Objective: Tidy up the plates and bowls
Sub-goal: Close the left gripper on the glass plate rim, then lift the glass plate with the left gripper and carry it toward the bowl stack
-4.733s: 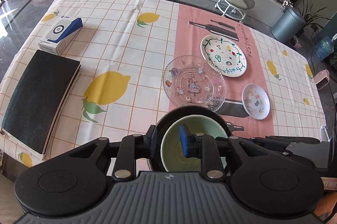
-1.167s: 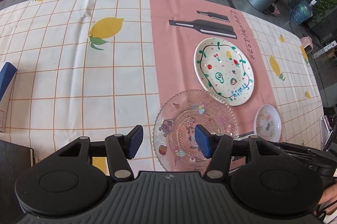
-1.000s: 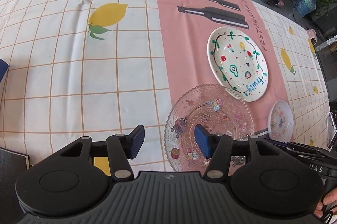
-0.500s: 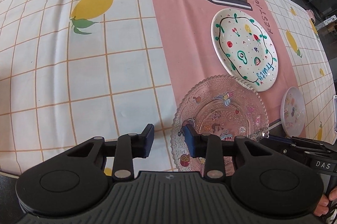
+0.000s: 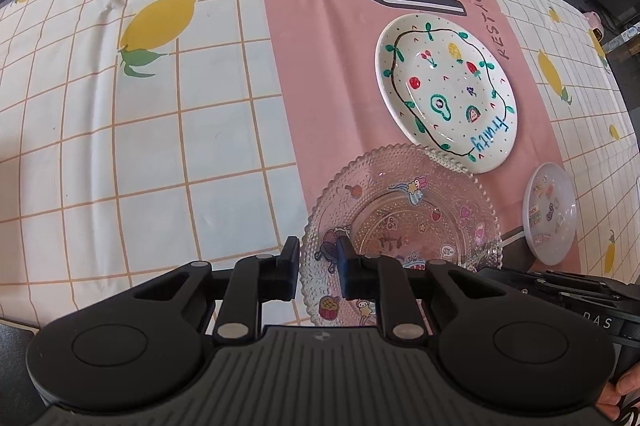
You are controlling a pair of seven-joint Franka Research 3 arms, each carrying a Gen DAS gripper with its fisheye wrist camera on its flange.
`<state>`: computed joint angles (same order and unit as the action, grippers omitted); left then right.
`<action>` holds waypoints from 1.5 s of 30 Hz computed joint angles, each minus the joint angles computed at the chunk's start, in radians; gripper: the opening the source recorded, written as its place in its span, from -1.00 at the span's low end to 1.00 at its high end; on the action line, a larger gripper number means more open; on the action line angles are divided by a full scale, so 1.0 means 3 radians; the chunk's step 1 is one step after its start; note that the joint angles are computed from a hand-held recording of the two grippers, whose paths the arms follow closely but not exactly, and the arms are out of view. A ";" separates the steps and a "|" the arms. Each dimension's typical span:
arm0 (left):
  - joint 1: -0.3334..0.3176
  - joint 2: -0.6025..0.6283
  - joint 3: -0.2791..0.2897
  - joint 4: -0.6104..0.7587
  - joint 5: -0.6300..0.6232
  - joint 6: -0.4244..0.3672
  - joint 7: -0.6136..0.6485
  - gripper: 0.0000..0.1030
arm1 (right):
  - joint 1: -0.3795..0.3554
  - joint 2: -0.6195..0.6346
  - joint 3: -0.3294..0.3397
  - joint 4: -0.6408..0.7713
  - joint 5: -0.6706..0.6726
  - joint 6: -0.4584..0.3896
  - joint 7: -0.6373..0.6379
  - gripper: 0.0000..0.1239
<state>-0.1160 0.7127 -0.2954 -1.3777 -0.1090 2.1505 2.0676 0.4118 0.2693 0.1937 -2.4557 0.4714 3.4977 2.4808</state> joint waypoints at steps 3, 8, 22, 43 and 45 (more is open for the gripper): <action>0.0019 -0.0092 -0.0029 -0.0111 -0.0030 0.0068 0.0034 -0.61 | -0.0087 -0.0048 0.0073 -0.0086 -0.0093 0.0080 0.0116 -0.90; 0.0030 -0.0287 -0.0070 -0.0338 -0.0096 0.0227 0.0082 -0.61 | 0.0040 -0.0198 -0.0023 -0.0208 0.0021 0.0134 0.0035 -0.90; -0.0053 -0.1019 -0.0242 -0.1258 -0.0536 0.0771 0.0172 -0.62 | 0.0341 -0.0970 -0.0031 -0.0940 0.0860 0.0385 -0.0412 -0.90; -0.0348 -0.2026 -0.0114 -0.3061 -0.1864 0.1525 0.0292 -0.62 | 0.0827 -0.1633 0.0409 -0.1833 0.1767 0.0352 -0.0352 -0.90; -0.0358 -0.2059 -0.0080 -0.3154 -0.1997 0.1556 0.0319 -0.61 | 0.0828 -0.1570 0.0417 -0.1810 0.1732 0.0347 -0.0315 -0.90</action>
